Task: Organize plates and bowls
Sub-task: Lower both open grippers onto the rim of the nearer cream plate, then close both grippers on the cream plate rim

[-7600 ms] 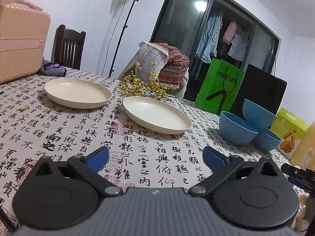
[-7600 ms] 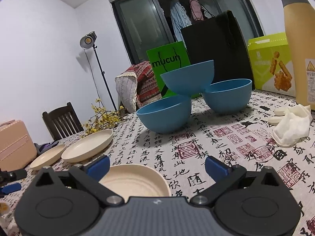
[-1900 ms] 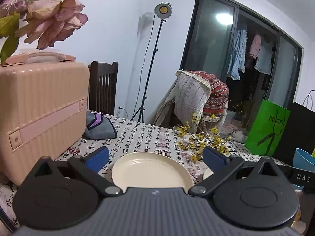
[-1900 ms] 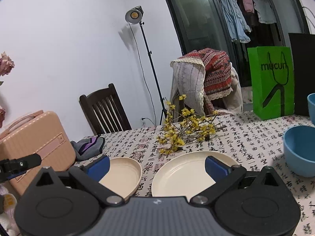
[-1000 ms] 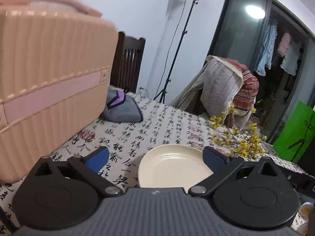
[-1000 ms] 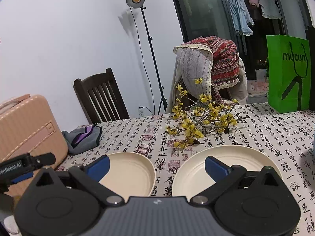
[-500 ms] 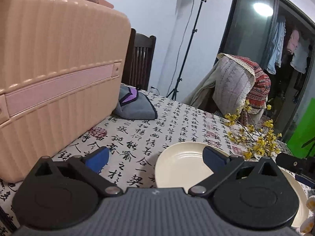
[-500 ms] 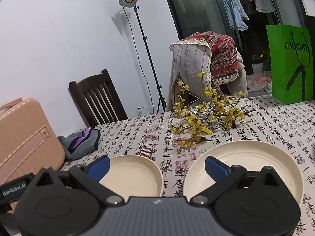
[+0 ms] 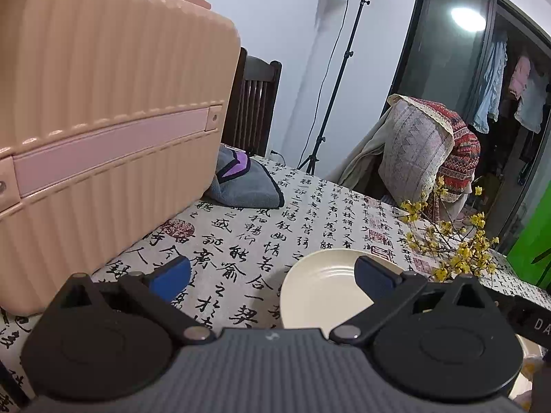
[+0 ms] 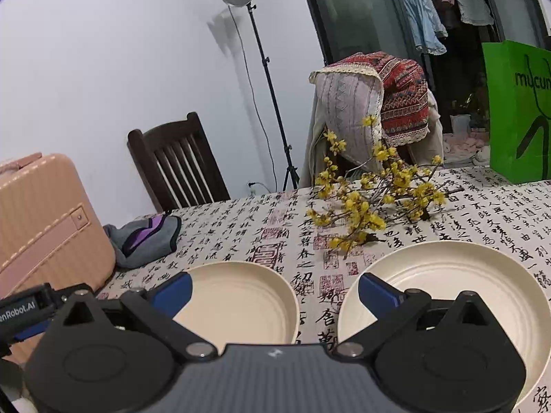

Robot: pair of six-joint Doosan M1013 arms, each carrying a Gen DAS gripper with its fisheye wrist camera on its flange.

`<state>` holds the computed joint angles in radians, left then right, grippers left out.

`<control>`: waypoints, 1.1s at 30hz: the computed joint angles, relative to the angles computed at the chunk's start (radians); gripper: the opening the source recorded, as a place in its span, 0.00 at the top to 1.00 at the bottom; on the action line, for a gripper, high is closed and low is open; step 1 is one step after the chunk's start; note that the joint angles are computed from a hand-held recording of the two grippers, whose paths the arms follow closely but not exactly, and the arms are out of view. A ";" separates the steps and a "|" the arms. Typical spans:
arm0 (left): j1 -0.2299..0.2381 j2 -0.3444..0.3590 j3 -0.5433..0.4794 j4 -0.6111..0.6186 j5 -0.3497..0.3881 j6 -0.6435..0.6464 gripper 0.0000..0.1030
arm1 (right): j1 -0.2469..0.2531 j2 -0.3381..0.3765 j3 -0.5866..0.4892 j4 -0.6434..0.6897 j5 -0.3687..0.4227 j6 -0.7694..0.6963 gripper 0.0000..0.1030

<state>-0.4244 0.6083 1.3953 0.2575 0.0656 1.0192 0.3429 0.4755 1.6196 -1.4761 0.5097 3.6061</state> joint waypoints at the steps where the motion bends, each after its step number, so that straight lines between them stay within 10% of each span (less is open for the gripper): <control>1: 0.000 0.000 -0.001 -0.035 0.001 0.034 0.00 | -0.003 0.000 -0.003 0.017 -0.012 -0.021 0.00; 15: -0.003 0.013 -0.011 -0.261 0.022 0.296 0.00 | -0.034 0.001 -0.019 0.159 -0.099 -0.245 0.03; 33: -0.006 0.044 -0.051 -0.364 0.106 0.395 0.10 | -0.053 0.044 -0.079 0.431 -0.096 -0.576 0.39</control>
<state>-0.4306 0.6521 1.3445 -0.1063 0.1716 1.4144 0.2901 0.5193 1.5407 -1.0450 0.4136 3.0300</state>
